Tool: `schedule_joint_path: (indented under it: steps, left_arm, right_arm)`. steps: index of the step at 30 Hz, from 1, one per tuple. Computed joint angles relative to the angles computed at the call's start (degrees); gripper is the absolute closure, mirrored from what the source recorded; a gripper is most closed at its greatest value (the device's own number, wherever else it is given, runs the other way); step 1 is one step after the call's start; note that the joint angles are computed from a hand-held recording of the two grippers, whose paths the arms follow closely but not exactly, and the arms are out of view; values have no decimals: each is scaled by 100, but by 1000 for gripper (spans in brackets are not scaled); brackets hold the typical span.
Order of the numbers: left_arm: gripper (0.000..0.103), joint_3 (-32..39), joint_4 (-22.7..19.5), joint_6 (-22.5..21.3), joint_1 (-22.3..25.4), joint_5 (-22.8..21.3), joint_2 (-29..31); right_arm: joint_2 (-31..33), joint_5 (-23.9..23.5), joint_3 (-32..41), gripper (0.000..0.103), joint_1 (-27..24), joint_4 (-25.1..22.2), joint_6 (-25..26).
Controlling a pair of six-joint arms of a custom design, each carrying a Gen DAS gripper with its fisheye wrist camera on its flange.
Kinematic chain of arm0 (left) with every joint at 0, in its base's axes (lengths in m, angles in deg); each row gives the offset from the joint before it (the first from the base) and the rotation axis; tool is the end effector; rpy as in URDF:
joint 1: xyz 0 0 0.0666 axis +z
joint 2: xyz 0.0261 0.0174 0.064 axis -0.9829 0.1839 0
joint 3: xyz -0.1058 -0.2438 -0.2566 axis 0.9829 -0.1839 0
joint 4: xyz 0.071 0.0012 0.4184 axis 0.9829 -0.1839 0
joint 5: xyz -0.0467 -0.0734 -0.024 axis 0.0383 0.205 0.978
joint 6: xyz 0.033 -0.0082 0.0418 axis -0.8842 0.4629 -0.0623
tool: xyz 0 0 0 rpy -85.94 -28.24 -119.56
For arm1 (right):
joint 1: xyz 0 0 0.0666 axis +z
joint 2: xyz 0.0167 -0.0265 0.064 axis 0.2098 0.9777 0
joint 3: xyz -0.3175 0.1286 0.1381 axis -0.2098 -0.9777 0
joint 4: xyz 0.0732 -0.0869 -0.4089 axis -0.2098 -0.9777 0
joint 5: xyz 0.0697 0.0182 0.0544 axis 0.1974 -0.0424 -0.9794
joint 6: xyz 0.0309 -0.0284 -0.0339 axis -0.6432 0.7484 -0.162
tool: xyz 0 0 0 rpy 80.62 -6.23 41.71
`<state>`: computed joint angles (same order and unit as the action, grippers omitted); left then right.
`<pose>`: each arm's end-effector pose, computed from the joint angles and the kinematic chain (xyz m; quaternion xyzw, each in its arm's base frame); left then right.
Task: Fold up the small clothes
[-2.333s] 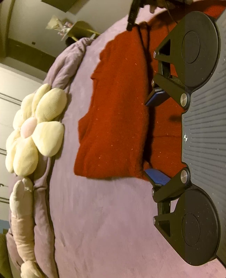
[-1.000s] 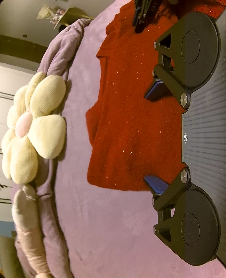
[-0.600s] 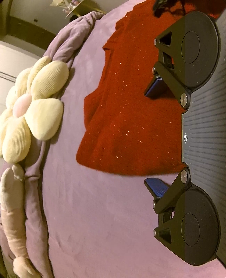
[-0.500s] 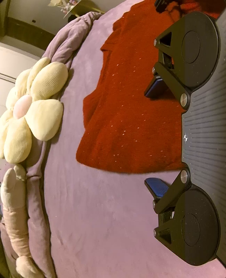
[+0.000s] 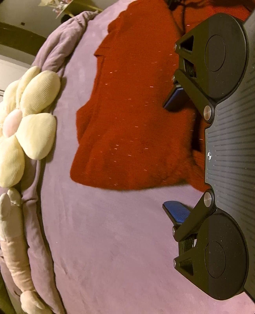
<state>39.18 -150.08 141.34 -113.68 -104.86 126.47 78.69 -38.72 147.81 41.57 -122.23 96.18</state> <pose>0.3613 -0.2238 0.3996 -0.3227 0.8898 0.0373 0.3206 0.5109 0.2895 0.3540 -0.2913 0.8637 0.0967 0.3997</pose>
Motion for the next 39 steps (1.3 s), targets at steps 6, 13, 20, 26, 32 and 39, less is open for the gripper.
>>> schedule_joint_path:
  steps: [6,13,20,26,32,39]
  left_arm:
    - [2,-291,-123,447,-958,-12,-555]
    - [2,-555,-1580,2885,-2884,-231,-1011]
    - [2,-699,-2081,4526,-3871,-40,-1196]
    - [8,-1052,-1472,4380,-3915,-65,-1544]
    - [29,-1352,-873,4552,-4098,-27,-1957]
    - [44,-1521,-318,3969,-3977,326,-2137]
  right_arm:
    - [-977,-336,-769,56,-63,-511,-168]
    - [-3189,-1116,-2643,54,-753,-1336,-342]
    - [-4241,-1308,-3134,47,-1394,-2193,-86]
    - [-4014,-2133,-3119,47,-2021,-2260,-494]
    - [-3753,-2857,-3126,48,-2427,-2242,-799]
    - [-3594,-3174,-3007,63,-2604,-2641,-435]
